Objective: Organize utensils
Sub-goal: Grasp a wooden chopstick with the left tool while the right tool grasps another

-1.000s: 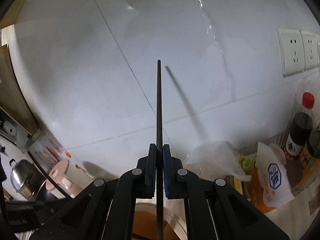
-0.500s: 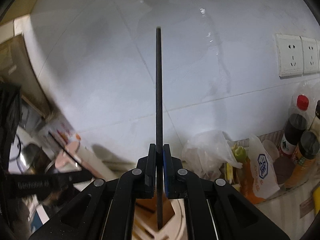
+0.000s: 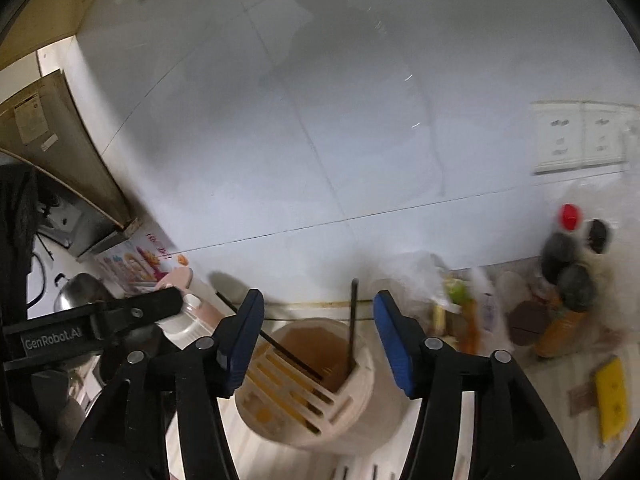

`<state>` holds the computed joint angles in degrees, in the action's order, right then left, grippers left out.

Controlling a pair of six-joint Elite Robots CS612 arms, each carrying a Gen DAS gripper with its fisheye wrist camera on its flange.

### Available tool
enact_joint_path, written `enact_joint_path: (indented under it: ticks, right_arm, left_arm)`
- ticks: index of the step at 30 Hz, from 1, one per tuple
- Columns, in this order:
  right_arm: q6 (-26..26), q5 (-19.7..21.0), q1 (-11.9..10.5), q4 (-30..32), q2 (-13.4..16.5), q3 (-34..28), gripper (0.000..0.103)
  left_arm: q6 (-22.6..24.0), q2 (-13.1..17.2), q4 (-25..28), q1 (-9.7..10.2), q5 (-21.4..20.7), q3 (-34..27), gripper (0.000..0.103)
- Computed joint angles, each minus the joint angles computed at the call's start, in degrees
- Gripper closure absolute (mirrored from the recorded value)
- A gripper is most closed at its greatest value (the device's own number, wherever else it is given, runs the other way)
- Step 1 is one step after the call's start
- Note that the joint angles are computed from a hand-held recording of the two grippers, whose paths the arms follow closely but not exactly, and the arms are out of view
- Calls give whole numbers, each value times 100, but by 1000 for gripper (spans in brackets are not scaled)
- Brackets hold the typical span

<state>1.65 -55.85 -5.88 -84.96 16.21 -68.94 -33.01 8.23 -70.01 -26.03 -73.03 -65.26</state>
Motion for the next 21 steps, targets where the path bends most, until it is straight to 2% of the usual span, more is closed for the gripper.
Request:
enact_joint_path:
  ticks: [1,3,5,6,7,10,12,14,16,18,19,21]
  right_arm:
    - [32,-72,-27,122,12,-116,43]
    - [72,-361,-55,440,38,-348,43]
    - [159,-476,-104,634,100,-545,33]
    - [190,-655,-122,799,152,-685,23]
    - [167,-714,-184,965,203,-811,20]
    - [30,-1107,-245,1491,321,-1001,20]
    - [10,-1162,-298,1960,412,-1113,20]
    - [-57,-1312,-301,2435,461,-1138,29]
    - [-243,-1330,-307,3050,533,-1128,66]
    - [-418,-1405,-277,3592,590,-1066,81]
    - [-493,-1467,-261,3883,658,-1055,83]
    - [-662,-1609,-226,4301,756,-1055,83]
  left_arm:
    - [19,57,68,-24,119,-130,0]
    - [26,171,285,-77,336,-375,0]
    - [-5,276,614,-105,397,-581,0]
    - [-12,333,757,-115,393,-670,0]
    - [-16,395,898,-129,392,-761,0]
    - [-3,612,1482,-189,442,-984,0]
    - [-80,774,1852,-228,382,-1107,0]
    - [-109,938,2168,-247,167,-1178,0]
    - [-108,1077,2401,-255,-99,-1211,0]
    - [-36,1220,2610,-249,-497,-1200,7]
    - [-12,1272,2681,-240,-696,-1184,10]
    - [54,1378,2883,-230,-1082,-1110,32]
